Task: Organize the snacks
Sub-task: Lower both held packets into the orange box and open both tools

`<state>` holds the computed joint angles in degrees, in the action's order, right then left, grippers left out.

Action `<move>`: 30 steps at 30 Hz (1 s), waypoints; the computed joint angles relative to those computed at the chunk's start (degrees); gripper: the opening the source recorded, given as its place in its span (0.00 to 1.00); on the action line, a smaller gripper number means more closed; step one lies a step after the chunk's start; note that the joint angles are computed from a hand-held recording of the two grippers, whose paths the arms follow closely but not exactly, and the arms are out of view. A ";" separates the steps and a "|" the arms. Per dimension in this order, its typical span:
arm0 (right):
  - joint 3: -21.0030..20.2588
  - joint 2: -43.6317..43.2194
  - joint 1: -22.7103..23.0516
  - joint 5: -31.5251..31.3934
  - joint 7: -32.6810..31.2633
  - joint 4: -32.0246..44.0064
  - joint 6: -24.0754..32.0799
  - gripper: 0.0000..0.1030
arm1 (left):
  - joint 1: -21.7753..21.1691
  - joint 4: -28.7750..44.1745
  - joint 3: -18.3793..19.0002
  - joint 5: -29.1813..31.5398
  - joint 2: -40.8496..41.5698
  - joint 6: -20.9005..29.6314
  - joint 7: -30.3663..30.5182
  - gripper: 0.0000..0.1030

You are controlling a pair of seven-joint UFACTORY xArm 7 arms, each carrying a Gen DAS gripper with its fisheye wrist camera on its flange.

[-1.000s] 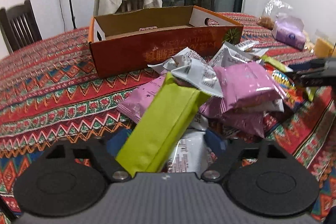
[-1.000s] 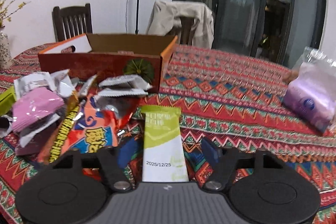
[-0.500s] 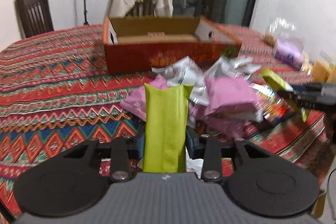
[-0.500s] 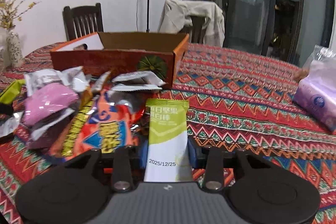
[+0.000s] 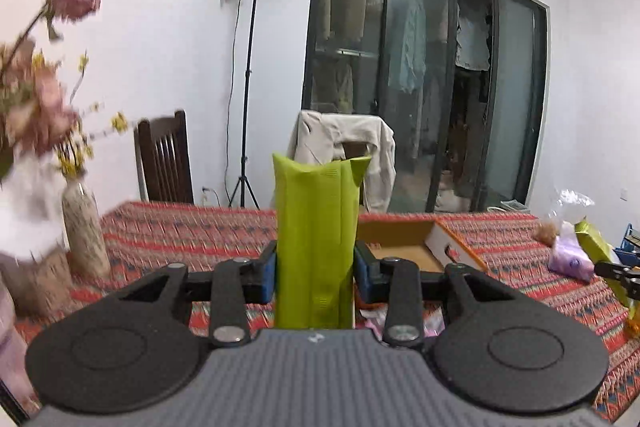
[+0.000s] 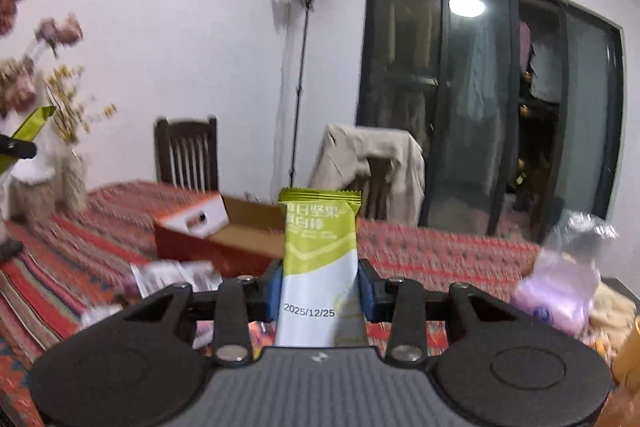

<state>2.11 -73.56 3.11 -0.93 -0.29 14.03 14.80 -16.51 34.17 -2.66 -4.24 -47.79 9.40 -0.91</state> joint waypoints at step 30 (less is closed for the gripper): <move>-5.40 92.26 3.25 -13.70 13.15 75.47 14.09 0.37 | -3.88 90.40 0.72 12.21 89.24 31.34 -7.96 0.38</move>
